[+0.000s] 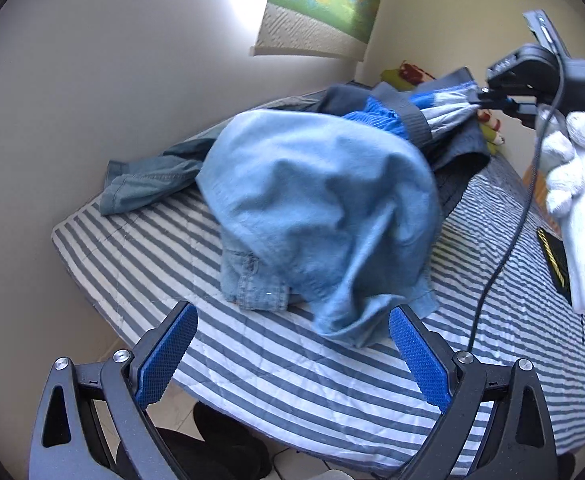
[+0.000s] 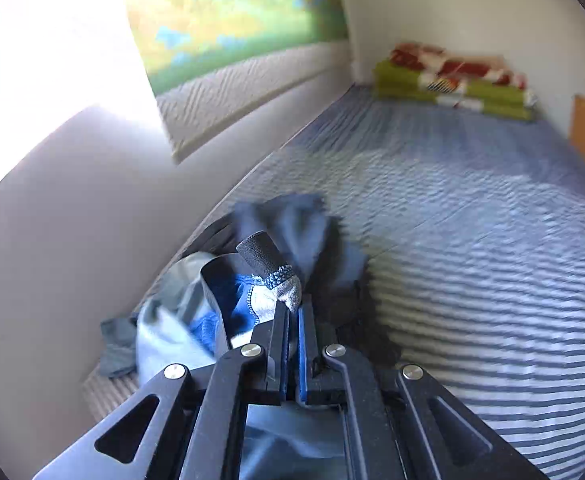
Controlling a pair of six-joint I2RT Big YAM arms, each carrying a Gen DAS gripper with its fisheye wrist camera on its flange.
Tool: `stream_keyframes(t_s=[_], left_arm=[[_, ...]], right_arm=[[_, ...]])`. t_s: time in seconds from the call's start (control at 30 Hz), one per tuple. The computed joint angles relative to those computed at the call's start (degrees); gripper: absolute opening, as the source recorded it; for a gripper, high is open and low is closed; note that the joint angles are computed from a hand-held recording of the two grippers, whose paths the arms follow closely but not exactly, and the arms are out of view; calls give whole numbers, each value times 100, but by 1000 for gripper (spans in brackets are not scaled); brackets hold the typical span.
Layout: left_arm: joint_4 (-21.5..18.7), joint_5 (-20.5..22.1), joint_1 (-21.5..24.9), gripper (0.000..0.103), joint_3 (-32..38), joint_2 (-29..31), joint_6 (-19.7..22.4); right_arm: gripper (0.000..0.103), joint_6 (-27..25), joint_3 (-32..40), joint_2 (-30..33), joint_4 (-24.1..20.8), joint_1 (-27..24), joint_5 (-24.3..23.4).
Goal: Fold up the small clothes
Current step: 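Reach the right gripper into the clothes pile and grasp the blue striped shorts, then pull the blue striped shorts out of the pile with the right gripper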
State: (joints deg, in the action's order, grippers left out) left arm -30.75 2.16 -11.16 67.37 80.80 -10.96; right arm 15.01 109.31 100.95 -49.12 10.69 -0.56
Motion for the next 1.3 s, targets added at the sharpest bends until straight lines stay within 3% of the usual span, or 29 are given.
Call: stream_keyframes(t_s=[0.13, 0.3, 0.43, 0.47, 0.6, 0.7, 0.77, 0.8, 0.83, 0.9, 1.07, 1.2, 1.3], left_arm=[[-77, -43, -336, 99, 21, -122, 110], [-201, -172, -850, 99, 107, -141, 249], [-266, -214, -1203, 99, 227, -43, 266], [-333, -394, -1331, 99, 284, 5, 133], [-434, -303, -1760, 99, 474, 242, 153], [-527, -138, -2140, 99, 739, 561, 212], [-688, 45, -2375, 99, 1020, 863, 285], [-761, 156, -2492, 99, 1187, 1049, 302], [-872, 245, -2602, 99, 1405, 1269, 296], [-1157, 401, -2774, 99, 1906, 1717, 219], [-1635, 797, -3038, 99, 3138, 2670, -153], [-2317, 625, -3329, 99, 4301, 3468, 38], [-2624, 525, -3533, 99, 4759, 3776, 285]], right_arm=[[3, 459, -641, -597, -64, -613, -641], [2, 100, -1954, -1595, 384, -1099, -206], [2, 13, -2841, -2255, 356, -1712, -236], [2, 70, -2987, -2369, 317, -1834, -236], [2, -86, -3633, -2699, 146, -2619, -843], [6, -781, -3783, -2620, -77, -2944, -1326], [10, -1011, -3874, -2668, -241, -3117, -1192], [22, -1058, -3934, -2696, -188, -3203, -1169], [40, -1079, -3974, -2739, -159, -3317, -1247], [52, -1030, -4094, -2796, -42, -3575, -1418], [52, -952, -4278, -2649, -41, -4144, -1783], [52, -1034, -4434, -2527, 31, -4481, -1950], [52, -1101, -4540, -2469, 156, -4667, -1977]])
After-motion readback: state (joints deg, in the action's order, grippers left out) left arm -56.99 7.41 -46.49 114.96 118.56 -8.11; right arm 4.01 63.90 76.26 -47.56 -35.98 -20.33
